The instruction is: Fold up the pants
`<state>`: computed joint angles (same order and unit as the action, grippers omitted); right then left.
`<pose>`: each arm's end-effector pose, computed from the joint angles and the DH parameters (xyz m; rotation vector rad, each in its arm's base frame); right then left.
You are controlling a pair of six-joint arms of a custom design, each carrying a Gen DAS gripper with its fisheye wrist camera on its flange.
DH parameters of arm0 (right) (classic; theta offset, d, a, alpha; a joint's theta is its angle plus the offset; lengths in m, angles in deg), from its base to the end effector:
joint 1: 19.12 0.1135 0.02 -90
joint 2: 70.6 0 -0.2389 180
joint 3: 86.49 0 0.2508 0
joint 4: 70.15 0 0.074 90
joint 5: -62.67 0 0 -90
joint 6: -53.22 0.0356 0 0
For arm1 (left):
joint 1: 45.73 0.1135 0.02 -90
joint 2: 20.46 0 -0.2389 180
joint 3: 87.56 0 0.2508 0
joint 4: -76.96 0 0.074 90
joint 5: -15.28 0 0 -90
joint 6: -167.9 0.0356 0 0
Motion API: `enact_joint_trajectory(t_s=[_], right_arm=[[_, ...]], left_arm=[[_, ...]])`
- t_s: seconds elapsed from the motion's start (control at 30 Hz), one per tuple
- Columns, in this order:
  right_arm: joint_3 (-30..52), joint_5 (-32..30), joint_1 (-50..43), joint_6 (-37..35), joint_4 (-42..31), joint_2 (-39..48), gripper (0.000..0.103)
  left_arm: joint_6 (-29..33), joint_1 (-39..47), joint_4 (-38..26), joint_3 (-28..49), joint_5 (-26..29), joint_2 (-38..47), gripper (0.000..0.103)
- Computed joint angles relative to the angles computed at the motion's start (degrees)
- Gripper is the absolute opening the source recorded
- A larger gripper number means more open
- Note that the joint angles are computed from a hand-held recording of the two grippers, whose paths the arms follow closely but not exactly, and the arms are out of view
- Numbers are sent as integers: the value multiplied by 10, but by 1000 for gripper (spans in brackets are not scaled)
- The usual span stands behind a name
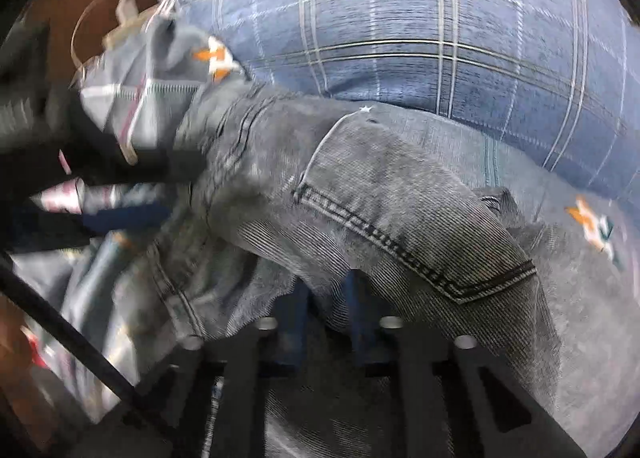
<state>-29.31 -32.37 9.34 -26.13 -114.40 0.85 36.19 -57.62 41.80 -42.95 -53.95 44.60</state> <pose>0.2132 0.1191 0.1848 -0.4393 2.5933 0.3572 0.2076 -0.0566 0.1540 -0.5371 2.6019 -0.8040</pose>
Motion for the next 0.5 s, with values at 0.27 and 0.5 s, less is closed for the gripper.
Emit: enact_joint_trajectory(t_s=[0.27,0.5], right_arm=[[-70,-165,-60,28,6,-155,1],[-124,-118,16,43,-54,-257,0]], left_arm=[[-17,0,67,-22,27,30,59],[-24,20,82,-32,17,38,22]])
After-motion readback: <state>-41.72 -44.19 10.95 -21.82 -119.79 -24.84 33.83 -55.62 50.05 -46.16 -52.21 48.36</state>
